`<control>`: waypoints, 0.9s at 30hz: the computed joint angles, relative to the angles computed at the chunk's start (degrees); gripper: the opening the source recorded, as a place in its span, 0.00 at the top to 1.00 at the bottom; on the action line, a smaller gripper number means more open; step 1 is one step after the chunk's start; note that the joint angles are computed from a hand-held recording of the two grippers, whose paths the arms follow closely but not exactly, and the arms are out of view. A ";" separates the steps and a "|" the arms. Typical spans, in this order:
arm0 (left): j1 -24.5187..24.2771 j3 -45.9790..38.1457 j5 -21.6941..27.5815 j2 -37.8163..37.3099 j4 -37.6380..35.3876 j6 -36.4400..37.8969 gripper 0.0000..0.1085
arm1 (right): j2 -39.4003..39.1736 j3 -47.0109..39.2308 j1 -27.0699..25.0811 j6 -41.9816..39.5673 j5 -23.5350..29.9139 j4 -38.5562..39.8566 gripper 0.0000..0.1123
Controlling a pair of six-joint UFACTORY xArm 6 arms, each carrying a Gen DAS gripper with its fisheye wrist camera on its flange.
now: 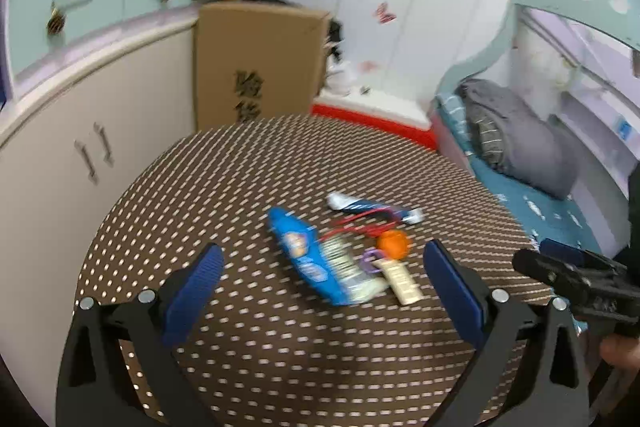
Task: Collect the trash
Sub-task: 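Move both open tools back over the table toward the remaining trash, then grasp the blue snack wrapper with left tool while right tool grasps the small tag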
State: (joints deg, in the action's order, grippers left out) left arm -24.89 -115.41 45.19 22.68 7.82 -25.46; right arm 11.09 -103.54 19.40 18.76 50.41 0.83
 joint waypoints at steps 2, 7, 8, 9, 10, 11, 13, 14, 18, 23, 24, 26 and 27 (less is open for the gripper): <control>0.76 -1.05 1.46 1.25 -0.07 0.09 0.10 | 1.87 -1.56 0.58 -1.77 0.88 1.32 0.14; 1.81 -3.70 3.24 3.99 -1.66 1.09 0.10 | 5.09 -3.66 1.81 -4.57 1.25 3.65 0.16; 1.89 -4.94 3.74 4.93 -2.03 1.50 0.10 | 5.45 -3.96 1.85 -5.11 1.18 4.39 0.20; 1.91 -6.50 4.41 6.07 -2.32 1.76 0.10 | 6.11 -4.61 1.97 -5.62 1.31 4.90 0.23; 1.95 -8.00 5.03 7.20 -2.68 2.00 0.10 | 6.87 -5.53 2.10 -5.83 1.66 4.88 0.25; 2.09 -9.94 5.94 8.61 -3.50 2.65 0.11 | 7.77 -6.69 2.26 -6.08 2.16 4.73 0.29; 2.27 -13.14 7.52 10.86 -4.68 3.78 0.23 | 9.95 -9.65 2.50 -6.43 3.12 4.95 0.34; 2.38 -14.82 8.60 11.97 -5.50 4.45 0.33 | 10.78 -10.76 2.56 -6.90 3.44 5.45 0.36; 3.32 -21.81 13.18 16.94 -10.34 7.17 0.61 | 14.11 -15.36 3.17 -8.31 5.17 6.36 0.41; 3.65 -16.98 10.23 14.39 -13.01 10.00 0.86 | 19.04 -22.00 4.27 -8.95 8.16 5.96 0.52; 3.65 -15.36 9.34 13.39 -13.10 10.19 0.86 | 20.13 -23.52 4.47 -8.83 8.93 5.46 0.59; 3.78 -11.91 7.55 11.13 -12.85 10.59 0.88 | 21.70 -25.50 4.94 -8.37 9.78 4.02 0.67; 3.88 -10.13 6.74 9.96 -12.80 10.70 0.88 | 22.01 -25.78 5.40 -8.25 9.38 2.67 0.72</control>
